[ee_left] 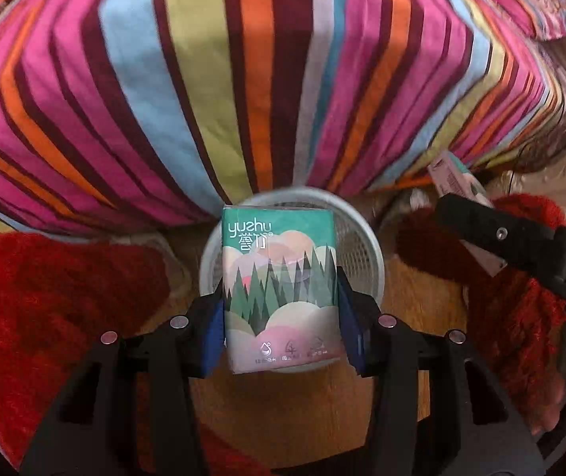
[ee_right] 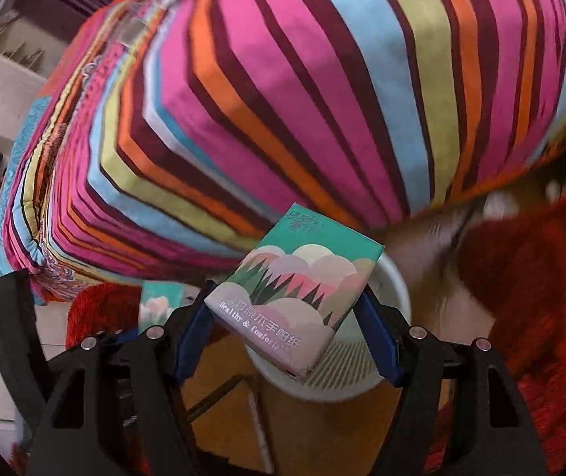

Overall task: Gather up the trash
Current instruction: 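Carry both tissue packets to the wastebasket and open both tools to drop them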

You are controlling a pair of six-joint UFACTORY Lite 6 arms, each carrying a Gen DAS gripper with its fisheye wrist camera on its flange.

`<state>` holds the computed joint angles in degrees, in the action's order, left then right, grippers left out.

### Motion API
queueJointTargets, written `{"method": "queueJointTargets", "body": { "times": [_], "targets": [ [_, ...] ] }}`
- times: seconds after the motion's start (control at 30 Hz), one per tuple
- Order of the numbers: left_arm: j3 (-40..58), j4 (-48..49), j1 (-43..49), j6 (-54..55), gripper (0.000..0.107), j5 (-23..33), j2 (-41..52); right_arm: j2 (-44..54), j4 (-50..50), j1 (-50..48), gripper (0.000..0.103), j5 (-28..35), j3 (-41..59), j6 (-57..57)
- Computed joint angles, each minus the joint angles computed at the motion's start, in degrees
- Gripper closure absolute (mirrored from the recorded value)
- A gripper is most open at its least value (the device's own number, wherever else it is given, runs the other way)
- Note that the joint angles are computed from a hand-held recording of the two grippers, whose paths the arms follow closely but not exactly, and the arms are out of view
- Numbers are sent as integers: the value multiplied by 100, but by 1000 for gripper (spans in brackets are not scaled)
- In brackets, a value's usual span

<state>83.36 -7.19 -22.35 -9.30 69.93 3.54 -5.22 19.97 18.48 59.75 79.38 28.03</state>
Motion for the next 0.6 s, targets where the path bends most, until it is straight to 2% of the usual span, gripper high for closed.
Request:
{"method": "queueJointTargets", "body": {
  "times": [0.27,0.6],
  "targets": [
    [-399,-300,-113,-39,59,146,573,281,1228,-290,37,273,-865,-206],
    [-572,-573,-103,-128,58,27,1219,858,1491,-204,37,213,-1008,-329]
  ]
}}
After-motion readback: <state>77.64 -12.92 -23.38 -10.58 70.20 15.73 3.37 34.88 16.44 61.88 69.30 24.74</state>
